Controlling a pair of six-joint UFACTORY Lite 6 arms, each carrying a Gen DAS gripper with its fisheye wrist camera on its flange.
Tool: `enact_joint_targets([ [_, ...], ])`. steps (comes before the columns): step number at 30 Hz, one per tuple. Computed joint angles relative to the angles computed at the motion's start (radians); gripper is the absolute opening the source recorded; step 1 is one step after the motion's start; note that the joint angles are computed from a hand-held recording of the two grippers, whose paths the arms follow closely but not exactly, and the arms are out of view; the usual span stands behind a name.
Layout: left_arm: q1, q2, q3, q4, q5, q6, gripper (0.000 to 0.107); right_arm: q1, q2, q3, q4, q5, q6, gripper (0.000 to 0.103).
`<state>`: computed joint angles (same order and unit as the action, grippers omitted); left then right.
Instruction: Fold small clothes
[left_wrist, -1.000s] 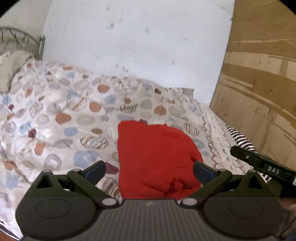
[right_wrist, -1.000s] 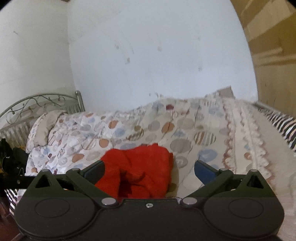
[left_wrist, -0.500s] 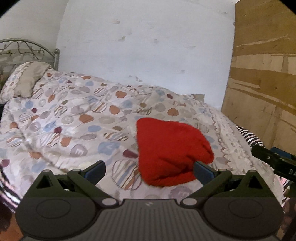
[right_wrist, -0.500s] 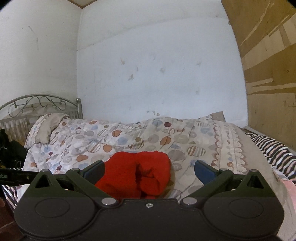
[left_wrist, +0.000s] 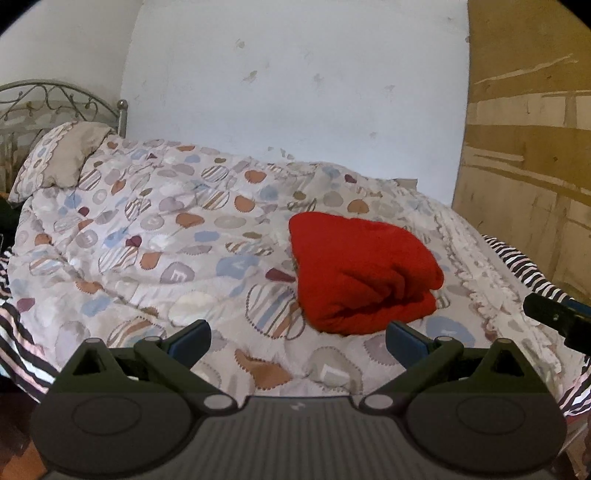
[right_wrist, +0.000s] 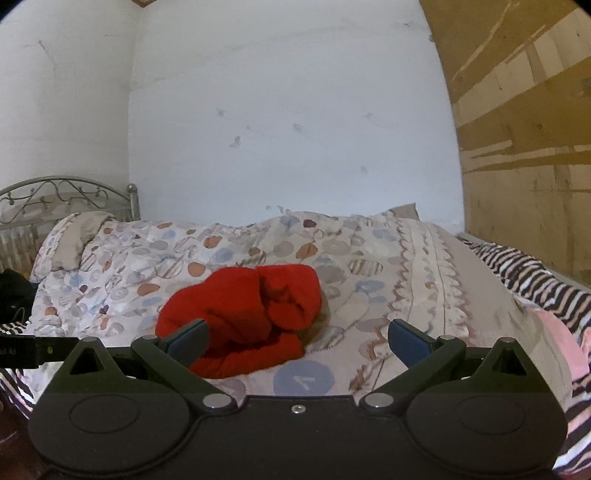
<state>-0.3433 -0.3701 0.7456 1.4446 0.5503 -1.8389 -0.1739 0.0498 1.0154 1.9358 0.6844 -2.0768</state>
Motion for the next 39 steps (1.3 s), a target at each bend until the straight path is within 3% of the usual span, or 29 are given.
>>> enact_joint_targets([
  [39, 0.027, 0.012, 0.003, -0.068, -0.004, 0.04, 0.102, 0.035, 0.032, 0.027, -0.004, -0.016, 0.007, 0.103],
])
